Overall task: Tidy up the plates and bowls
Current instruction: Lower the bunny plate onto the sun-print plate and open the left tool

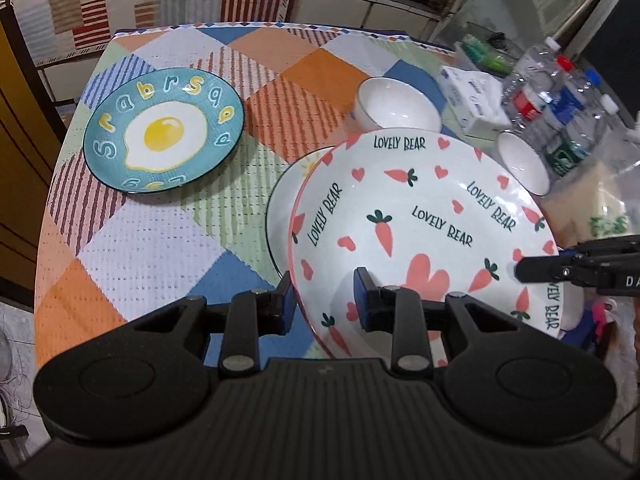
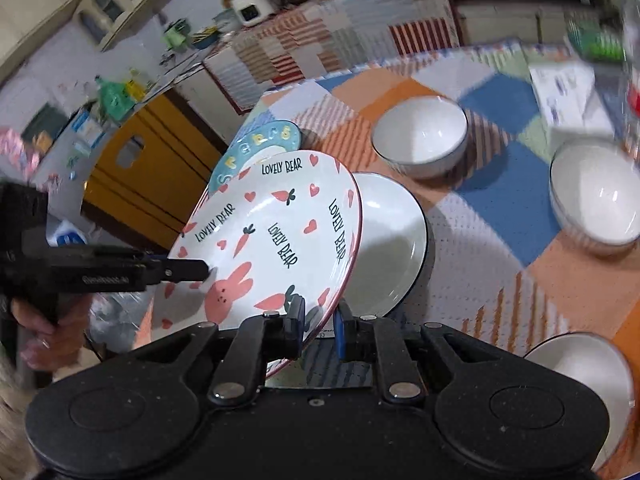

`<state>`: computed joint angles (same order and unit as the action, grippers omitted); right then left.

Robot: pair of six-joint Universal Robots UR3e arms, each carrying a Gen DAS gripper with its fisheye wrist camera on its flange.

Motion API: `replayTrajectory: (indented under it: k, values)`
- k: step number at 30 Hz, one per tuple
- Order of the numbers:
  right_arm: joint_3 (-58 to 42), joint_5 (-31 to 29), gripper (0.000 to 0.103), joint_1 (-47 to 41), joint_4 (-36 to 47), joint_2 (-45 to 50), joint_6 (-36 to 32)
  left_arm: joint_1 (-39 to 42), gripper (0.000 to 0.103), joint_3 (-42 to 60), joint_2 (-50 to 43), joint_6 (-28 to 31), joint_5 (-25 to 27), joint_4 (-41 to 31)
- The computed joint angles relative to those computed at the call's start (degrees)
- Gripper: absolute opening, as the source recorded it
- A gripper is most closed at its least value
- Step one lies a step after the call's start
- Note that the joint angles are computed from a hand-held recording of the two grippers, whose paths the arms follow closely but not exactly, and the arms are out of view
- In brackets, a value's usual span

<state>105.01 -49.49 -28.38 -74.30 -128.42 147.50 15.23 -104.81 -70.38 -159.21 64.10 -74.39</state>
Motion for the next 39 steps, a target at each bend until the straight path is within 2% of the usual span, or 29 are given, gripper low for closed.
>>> replayTrajectory:
  k: [5, 10, 22, 29, 32, 39]
  values:
    - [5.86, -0.25, 0.019, 3.10, -10.46, 3.30, 6.43, -1.87, 0.028, 0.32, -6.64, -2.02, 1.04, 4.91]
    - [9.16, -2.44, 0.019, 5.39, -18.53, 6.79, 9.83, -4.43, 0.028, 0.68, -12.35, -4.57, 2.69, 8.84]
    - [10.09, -7.09, 0.020, 9.95, -26.07, 13.22, 15.31, -7.76, 0.028, 6.32, -17.73, -6.10, 7.31, 5.26]
    - [6.40, -11.27, 0.022, 15.45, -30.25, 18.79, 19.08, -9.84, 0.028, 11.73, -22.11, -7.70, 10.57, 2.45]
    - [4.79, -14.35, 0.023, 18.20, -31.61, 20.18, 20.37, -10.42, 0.028, 12.83, -23.41, -8.87, 11.20, 1.90]
    - [1.88, -25.85, 0.027, 28.50, -36.96, 21.86, 24.60, -12.02, 0.028, 11.98, -24.22, -8.77, 13.07, 2.60]
